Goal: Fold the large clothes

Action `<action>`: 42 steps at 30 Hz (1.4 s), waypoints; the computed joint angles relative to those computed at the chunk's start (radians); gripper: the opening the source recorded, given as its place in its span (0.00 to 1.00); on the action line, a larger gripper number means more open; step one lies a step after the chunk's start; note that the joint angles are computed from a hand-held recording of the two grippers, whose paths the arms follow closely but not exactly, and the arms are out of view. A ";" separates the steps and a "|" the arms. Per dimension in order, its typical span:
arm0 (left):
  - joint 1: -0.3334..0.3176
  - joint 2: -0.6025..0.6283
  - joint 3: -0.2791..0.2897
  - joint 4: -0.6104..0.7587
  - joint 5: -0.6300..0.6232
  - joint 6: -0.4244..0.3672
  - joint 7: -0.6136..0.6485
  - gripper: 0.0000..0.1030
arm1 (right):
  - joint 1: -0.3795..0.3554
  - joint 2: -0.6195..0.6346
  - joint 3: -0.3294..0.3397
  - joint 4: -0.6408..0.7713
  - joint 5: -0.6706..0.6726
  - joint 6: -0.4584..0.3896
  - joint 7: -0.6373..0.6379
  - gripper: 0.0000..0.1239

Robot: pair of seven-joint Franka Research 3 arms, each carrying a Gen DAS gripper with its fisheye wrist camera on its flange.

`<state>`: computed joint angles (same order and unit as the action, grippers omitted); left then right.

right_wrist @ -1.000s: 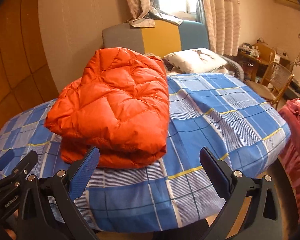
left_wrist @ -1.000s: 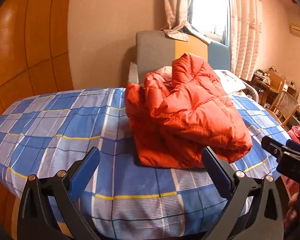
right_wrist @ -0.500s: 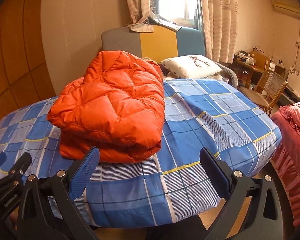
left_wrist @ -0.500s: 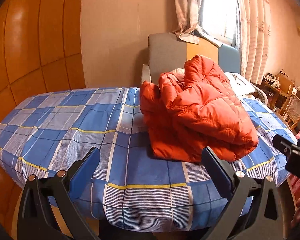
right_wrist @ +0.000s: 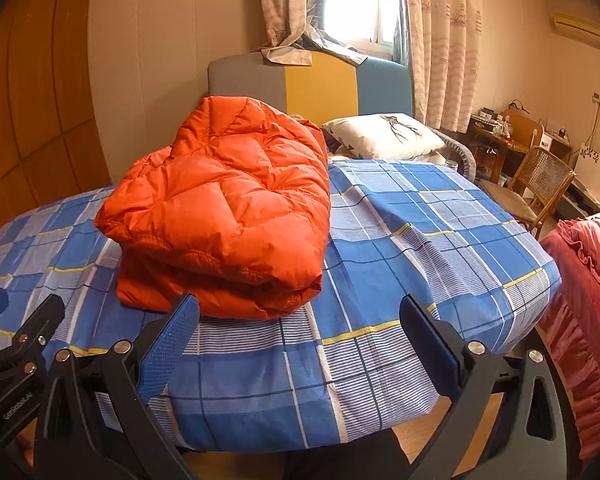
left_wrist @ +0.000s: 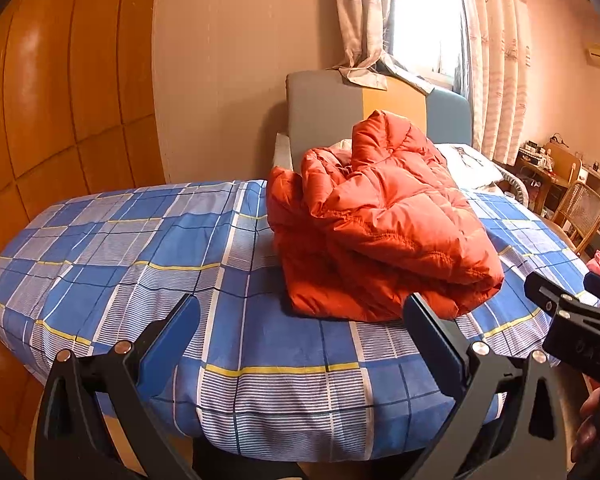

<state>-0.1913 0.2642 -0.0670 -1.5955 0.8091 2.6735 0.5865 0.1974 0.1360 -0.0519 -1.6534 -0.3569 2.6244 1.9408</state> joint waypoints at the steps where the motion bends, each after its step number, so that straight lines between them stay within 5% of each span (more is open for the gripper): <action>1: 0.001 0.000 -0.002 -0.002 -0.003 0.005 0.005 0.98 | 0.001 -0.001 -0.001 -0.001 -0.003 0.001 0.003 0.80; 42: -0.010 -0.023 0.004 -0.036 0.034 0.065 0.023 0.98 | -0.011 -0.008 0.005 -0.016 0.020 -0.001 -0.033 0.80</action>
<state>-0.2009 0.2410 -0.0631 -1.6313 0.8428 2.7390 0.6099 0.1863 0.1282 -0.0471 -1.6697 -0.3366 2.6232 1.9078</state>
